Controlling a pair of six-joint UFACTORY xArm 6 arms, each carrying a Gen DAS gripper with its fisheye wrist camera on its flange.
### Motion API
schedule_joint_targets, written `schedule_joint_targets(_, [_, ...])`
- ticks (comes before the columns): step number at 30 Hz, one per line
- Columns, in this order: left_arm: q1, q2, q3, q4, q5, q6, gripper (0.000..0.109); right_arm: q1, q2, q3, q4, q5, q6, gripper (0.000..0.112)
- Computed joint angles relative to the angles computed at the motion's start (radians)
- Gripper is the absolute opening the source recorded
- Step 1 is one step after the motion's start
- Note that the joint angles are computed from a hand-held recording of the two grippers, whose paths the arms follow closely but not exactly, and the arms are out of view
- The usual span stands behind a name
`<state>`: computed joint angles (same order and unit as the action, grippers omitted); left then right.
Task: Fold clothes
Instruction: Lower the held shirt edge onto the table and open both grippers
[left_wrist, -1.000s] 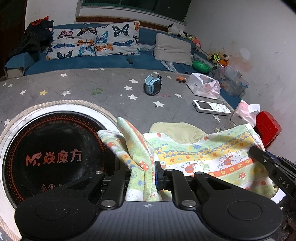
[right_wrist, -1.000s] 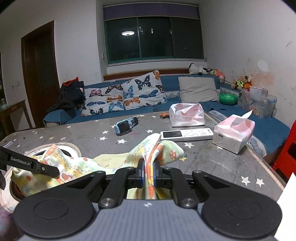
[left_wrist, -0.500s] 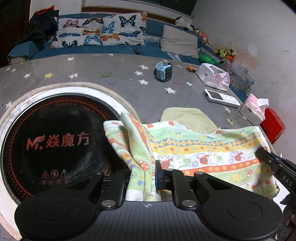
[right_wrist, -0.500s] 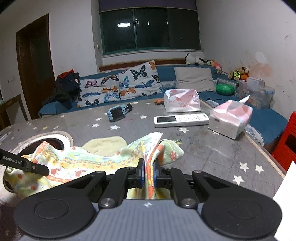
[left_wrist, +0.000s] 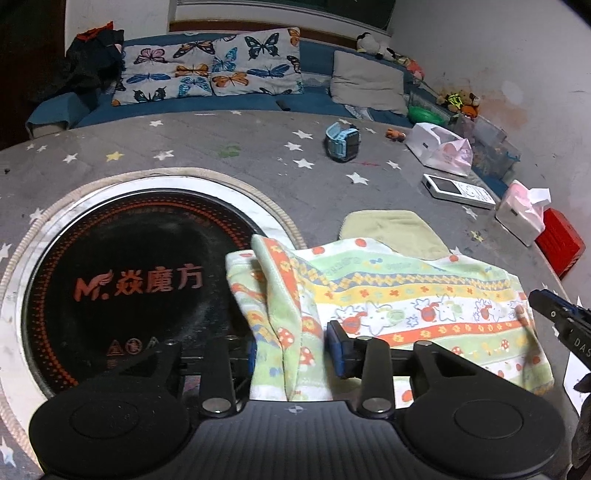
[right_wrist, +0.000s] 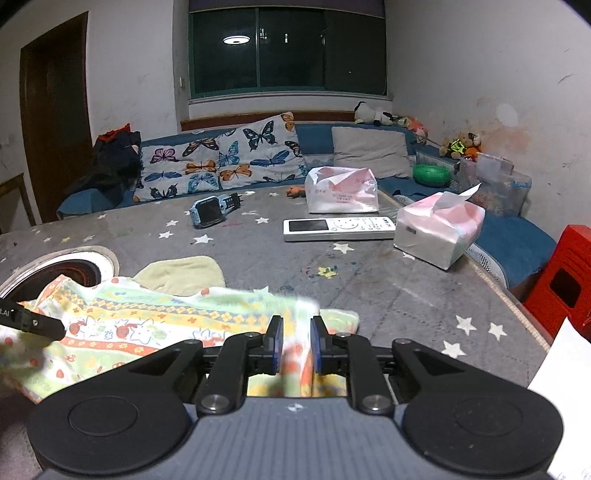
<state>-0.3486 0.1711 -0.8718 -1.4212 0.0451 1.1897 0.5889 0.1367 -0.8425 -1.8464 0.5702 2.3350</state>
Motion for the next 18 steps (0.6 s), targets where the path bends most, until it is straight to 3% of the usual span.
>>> schedule_joint_targets(8, [0.009, 0.012, -0.032, -0.043, -0.054, 0.029, 0.042, -0.035, 0.062, -0.076, -0.058, -0.067, 0.040, 0.016])
schedule_joint_targets(18, [-0.007, 0.057, -0.097, -0.009, -0.036, 0.014, 0.040, -0.081, 0.199, -0.236, -0.103, -0.175, 0.071, 0.016])
